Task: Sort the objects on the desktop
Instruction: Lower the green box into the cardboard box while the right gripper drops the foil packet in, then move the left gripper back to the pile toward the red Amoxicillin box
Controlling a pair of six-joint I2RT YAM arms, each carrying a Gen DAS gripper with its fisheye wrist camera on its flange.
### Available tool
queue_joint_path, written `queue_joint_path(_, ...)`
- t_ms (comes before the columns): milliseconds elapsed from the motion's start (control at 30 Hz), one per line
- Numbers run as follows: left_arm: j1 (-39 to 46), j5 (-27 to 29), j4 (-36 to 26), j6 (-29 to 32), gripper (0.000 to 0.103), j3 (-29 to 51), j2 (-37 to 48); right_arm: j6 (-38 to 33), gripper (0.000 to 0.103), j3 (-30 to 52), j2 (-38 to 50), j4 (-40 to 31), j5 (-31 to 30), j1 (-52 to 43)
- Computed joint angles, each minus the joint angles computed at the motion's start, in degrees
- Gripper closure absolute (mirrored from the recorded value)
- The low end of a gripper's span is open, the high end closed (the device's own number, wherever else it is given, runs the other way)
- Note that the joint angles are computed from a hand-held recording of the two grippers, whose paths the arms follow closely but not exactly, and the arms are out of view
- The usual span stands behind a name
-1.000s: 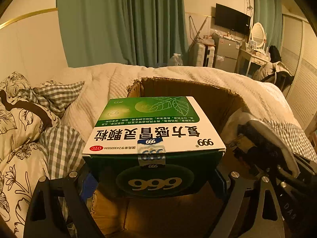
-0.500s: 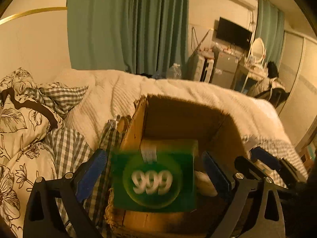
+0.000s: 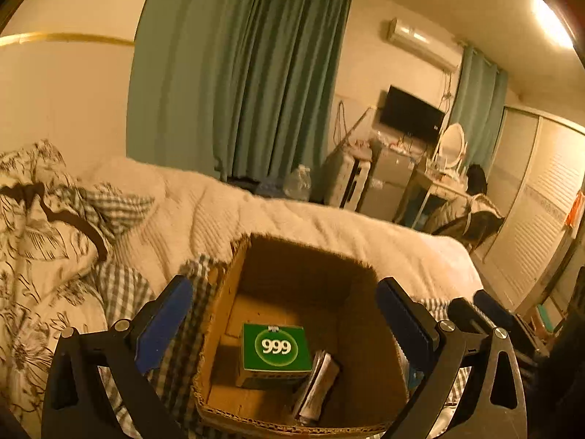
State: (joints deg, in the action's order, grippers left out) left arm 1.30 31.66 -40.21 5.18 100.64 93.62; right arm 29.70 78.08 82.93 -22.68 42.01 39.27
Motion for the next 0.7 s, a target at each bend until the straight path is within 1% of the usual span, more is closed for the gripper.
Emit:
queue_joint_path(100,0.57,0.58,0.98,-0.94,0.0,-1.02,-2.1,-0.23,0.015,-0.71,-2.69,-0.12,2.42,1.23)
queue_joint_path(167,0.64,0.2,2.49,-1.23,0.0,-2.93,-4.22,-0.76,0.013,-0.67,-4.04,-0.71,3.95,2.24)
queue_joint_path(300,-0.24,-1.79,5.37,-0.32,0.0,-6.82,-8.6,-1.56,0.006,1.43,-4.91,-4.83,8.61,4.46)
queue_joint_path(400,-1.24,-3.57,10.71,-0.31,0.0,-12.04,-12.98,-1.39,0.002,2.0,-6.39,-8.07,11.84,5.53)
queue_joint_path(467,-2.14,-4.66,12.48,0.32,0.0,-14.02,-14.86,-1.02,0.001,1.51,-8.28,-9.33,12.74,5.89)
queue_joint_path(533,-2.37,-2.18,9.83,1.55,0.0,-12.87,-14.74,-1.41,0.0,1.2,-9.99,-10.3,11.91,5.69)
queue_joint_path(600,-2.01,0.72,6.98,0.61,0.0,-11.39,-14.26,-1.25,0.0,1.17,-11.31,-11.76,13.06,5.92)
queue_joint_path(700,-2.56,0.34,7.02,-1.11,0.0,-11.94,-15.2,-0.39,0.0,1.11,-13.13,-14.95,15.25,7.23)
